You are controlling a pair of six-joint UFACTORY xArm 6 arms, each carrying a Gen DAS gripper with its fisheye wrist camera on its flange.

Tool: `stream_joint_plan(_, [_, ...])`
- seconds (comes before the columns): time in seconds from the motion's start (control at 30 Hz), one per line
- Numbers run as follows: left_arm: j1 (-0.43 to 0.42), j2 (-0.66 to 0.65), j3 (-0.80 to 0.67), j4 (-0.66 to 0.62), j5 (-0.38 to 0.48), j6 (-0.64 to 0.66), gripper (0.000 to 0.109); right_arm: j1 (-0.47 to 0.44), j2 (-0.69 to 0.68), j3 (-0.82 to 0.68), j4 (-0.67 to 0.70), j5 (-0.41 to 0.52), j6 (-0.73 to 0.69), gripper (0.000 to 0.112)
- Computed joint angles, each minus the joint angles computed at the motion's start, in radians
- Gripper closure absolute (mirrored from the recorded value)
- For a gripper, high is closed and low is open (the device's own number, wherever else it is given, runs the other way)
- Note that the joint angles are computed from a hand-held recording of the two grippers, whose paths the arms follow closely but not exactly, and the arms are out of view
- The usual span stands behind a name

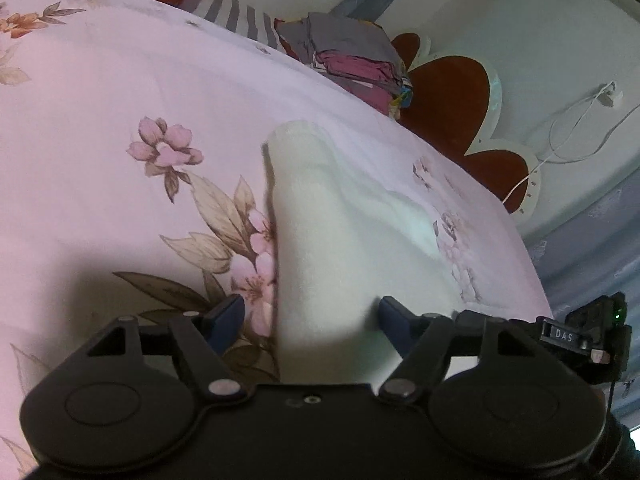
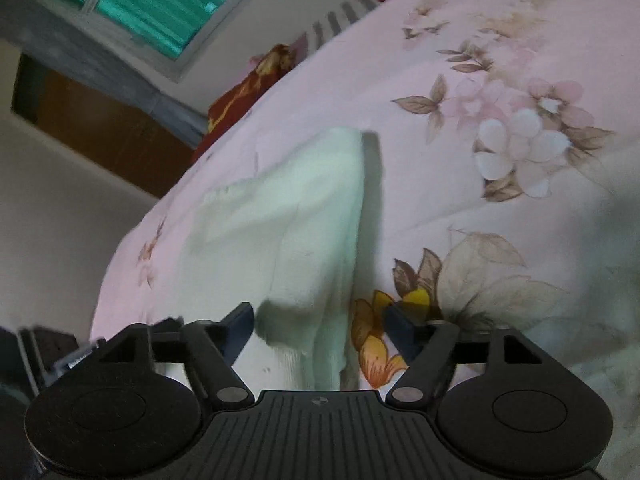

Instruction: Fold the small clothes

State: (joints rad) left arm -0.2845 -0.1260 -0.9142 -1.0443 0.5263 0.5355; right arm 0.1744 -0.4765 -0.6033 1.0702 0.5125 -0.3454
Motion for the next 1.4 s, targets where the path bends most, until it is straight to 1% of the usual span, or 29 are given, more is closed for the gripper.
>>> stream_joint_plan(0.03, [-0.006,0.001,-0.003,0.023,-0.004,-0.016,0.038,0.011,0.002,-0.001,-0.018,-0.016,0.006,0.040])
stream_joint_plan(0.07, [-0.009,-0.001,-0.006,0.039,-0.001,-0.026,0.039,0.020,0.004,-0.003,-0.049,-0.029,0.009,0.044])
stream_joint_plan(0.1, [-0.012,-0.004,-0.008,0.052,0.005,-0.037,0.041,0.032,0.003,0.000,-0.123,-0.055,0.031,0.051])
stream_joint_plan(0.13, [-0.013,-0.005,-0.010,0.064,0.008,-0.044,0.042,0.034,-0.001,0.001,-0.186,-0.067,0.057,0.055])
stream_joint_plan(0.17, [-0.014,-0.007,-0.009,0.073,0.007,-0.050,0.042,0.031,-0.013,0.008,-0.207,-0.068,0.089,0.055])
stream_joint_plan(0.23, [-0.008,-0.013,-0.002,0.079,0.013,-0.056,0.042,0.009,-0.032,0.019,-0.165,-0.040,0.080,0.055])
stream_joint_plan(0.3, [-0.002,-0.013,0.001,0.053,0.021,-0.054,0.042,-0.027,-0.031,0.018,-0.059,0.007,0.034,0.055])
stream_joint_plan(0.37, [-0.002,0.000,-0.005,0.022,0.024,-0.054,0.042,-0.050,-0.023,0.015,0.021,0.041,-0.005,0.047])
stream_joint_plan(0.43, [0.000,0.012,-0.018,0.004,0.028,-0.065,0.044,-0.061,-0.005,-0.006,0.068,0.085,-0.040,0.043])
stream_joint_plan(0.5, [-0.007,0.016,-0.026,0.012,0.023,-0.093,0.047,-0.068,0.004,-0.021,0.082,0.138,-0.081,0.042])
stream_joint_plan(0.53, [-0.006,0.017,-0.028,0.004,0.026,-0.093,0.047,-0.063,0.011,-0.031,0.077,0.150,-0.104,0.042])
stream_joint_plan(0.6, [-0.008,0.016,-0.028,0.026,0.036,-0.107,0.048,-0.039,0.008,-0.028,0.038,0.108,-0.103,0.043])
stream_joint_plan(0.7, [-0.011,0.015,-0.028,0.044,0.052,-0.109,0.048,-0.046,0.005,-0.020,0.062,0.104,-0.105,0.043])
stream_joint_plan(0.8, [-0.030,0.027,-0.035,0.069,0.029,-0.130,0.048,-0.022,0.006,-0.017,0.050,0.072,-0.104,0.044])
stream_joint_plan(0.83, [-0.041,0.030,-0.037,0.099,0.009,-0.150,0.055,0.004,0.010,-0.022,-0.006,0.042,-0.069,0.060])
stream_joint_plan(0.87, [-0.058,0.029,-0.036,0.168,-0.021,-0.189,0.058,0.024,0.012,-0.018,-0.066,0.016,-0.035,0.065])
stream_joint_plan(0.9, [-0.068,0.024,-0.034,0.220,-0.036,-0.216,0.061,0.047,0.010,-0.014,-0.098,-0.016,-0.012,0.067])
stream_joint_plan(0.93, [-0.084,0.019,-0.034,0.296,-0.058,-0.264,0.066,0.065,0.011,-0.013,-0.130,-0.041,0.009,0.072])
stream_joint_plan(1.0, [-0.110,0.002,-0.027,0.438,-0.097,-0.328,0.071,0.093,-0.011,0.002,-0.245,-0.086,0.073,0.079])
stream_joint_plan(1.03, [-0.121,-0.008,-0.021,0.499,-0.115,-0.354,0.072,0.112,-0.028,0.012,-0.336,-0.113,0.130,0.081])
stream_joint_plan(1.1, [-0.128,-0.027,-0.017,0.542,-0.124,-0.360,0.073,0.144,-0.050,0.030,-0.451,-0.158,0.216,0.082])
stream_joint_plan(1.17, [-0.129,-0.047,-0.013,0.545,-0.120,-0.338,0.074,0.160,-0.068,0.042,-0.500,-0.178,0.269,0.083])
stream_joint_plan(1.23, [-0.123,-0.072,-0.004,0.553,-0.112,-0.314,0.074,0.164,-0.095,0.053,-0.536,-0.179,0.311,0.083])
stream_joint_plan(1.33, [-0.111,-0.111,0.014,0.562,-0.104,-0.279,0.074,0.201,-0.116,0.059,-0.645,-0.203,0.426,0.083])
stream_joint_plan(1.4, [-0.086,-0.147,0.031,0.541,-0.086,-0.231,0.074,0.237,-0.100,0.041,-0.751,-0.223,0.538,0.083])
